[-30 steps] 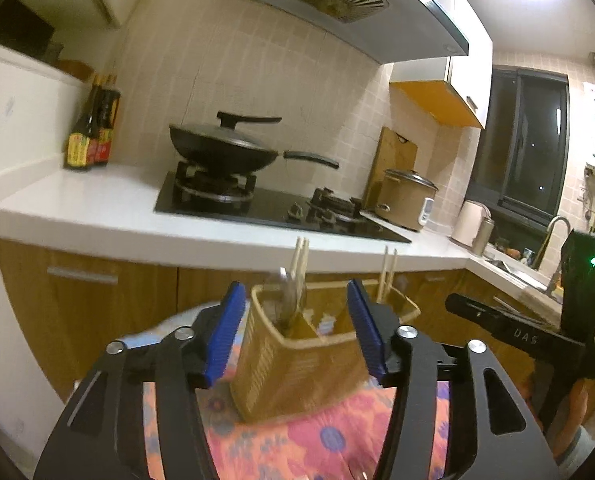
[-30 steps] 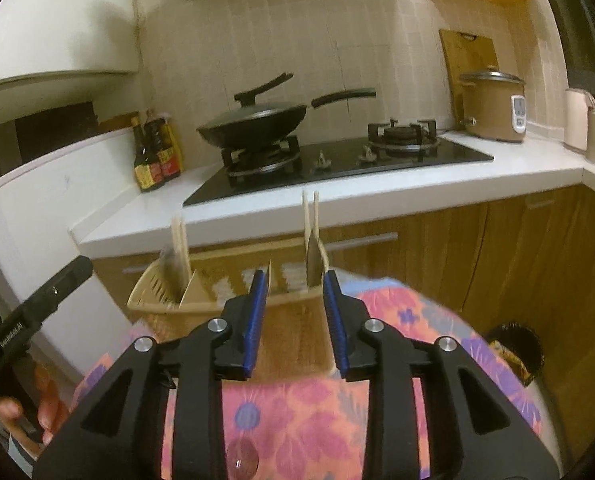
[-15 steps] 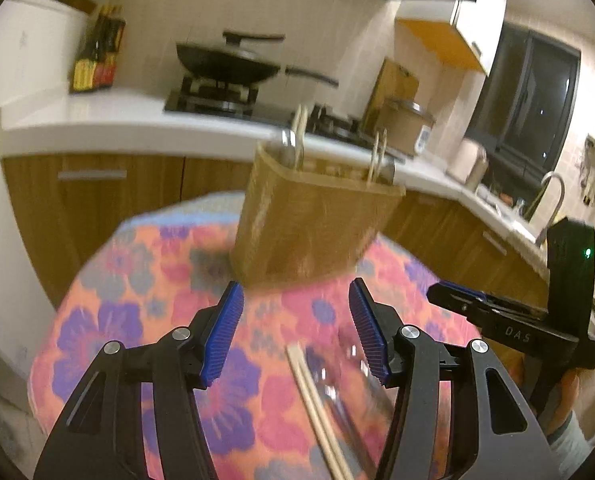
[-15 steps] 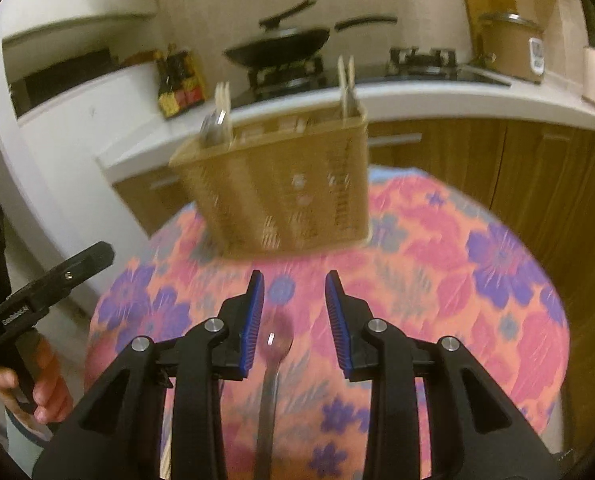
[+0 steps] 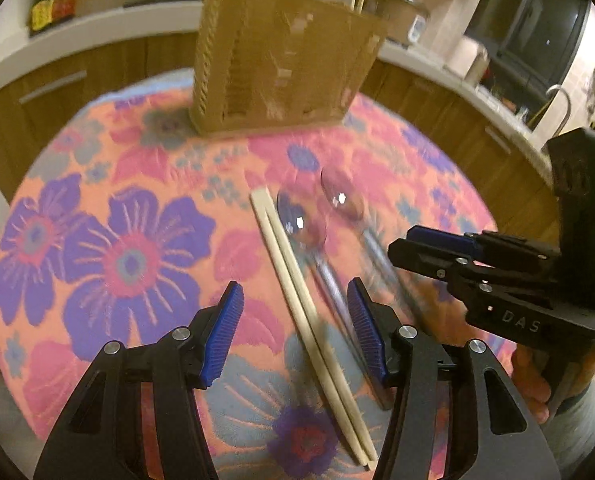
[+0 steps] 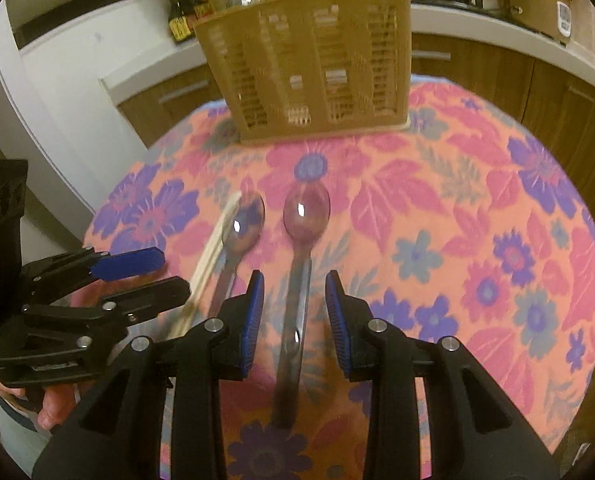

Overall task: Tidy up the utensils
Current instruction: 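Grasp a pair of wooden chopsticks with the left tool while the right grasps a dark spoon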

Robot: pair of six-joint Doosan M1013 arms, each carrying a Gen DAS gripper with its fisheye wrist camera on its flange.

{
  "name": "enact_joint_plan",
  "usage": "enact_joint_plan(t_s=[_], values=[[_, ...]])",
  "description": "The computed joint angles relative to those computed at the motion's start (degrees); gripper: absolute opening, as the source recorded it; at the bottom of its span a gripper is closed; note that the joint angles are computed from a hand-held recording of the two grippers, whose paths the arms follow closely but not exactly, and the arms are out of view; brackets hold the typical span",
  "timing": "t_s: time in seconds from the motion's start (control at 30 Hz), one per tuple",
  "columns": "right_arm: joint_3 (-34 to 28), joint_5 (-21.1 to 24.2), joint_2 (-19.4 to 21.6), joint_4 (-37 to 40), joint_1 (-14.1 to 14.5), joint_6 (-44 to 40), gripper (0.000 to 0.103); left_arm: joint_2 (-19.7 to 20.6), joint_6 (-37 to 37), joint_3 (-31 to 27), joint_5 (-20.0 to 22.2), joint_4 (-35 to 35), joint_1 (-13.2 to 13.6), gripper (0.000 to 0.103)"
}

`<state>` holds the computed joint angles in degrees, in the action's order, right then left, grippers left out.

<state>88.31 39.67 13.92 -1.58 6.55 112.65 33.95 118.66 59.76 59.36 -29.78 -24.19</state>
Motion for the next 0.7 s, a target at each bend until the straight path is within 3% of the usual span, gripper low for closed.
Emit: enact_joint_plan(t_s=[0.2, 0.33, 0.43, 0.5, 0.7], values=[[0.74, 0.69, -0.23, 1.69, -0.61, -1.0, 0.028, 0.35, -2.74, -0.48, -0.66, 3.96, -0.95, 0.039], [0.69, 0.82, -0.26, 2.77, -0.75, -2.13, 0.028, 0.41, -5.23, -1.0, -1.2, 7.5, -1.9, 0.038], [0.26, 1.52, -0.01, 3.22, -0.56, -3.16, 0.028, 0.07, -6.27, -0.63, -2.57, 10.98, -2.54, 0.027], [-0.25, 2.33, 0.34, 2.41, -0.27, -3.09, 0.028, 0.55, -5.98, -1.39, -0.94, 8.87, -2.1, 0.013], [-2.8, 5.94, 2.2, 1.04, 0.31, -2.89, 0.028, 0.5, -5.68, -0.82, -0.87, 5.06, -1.15, 0.012]])
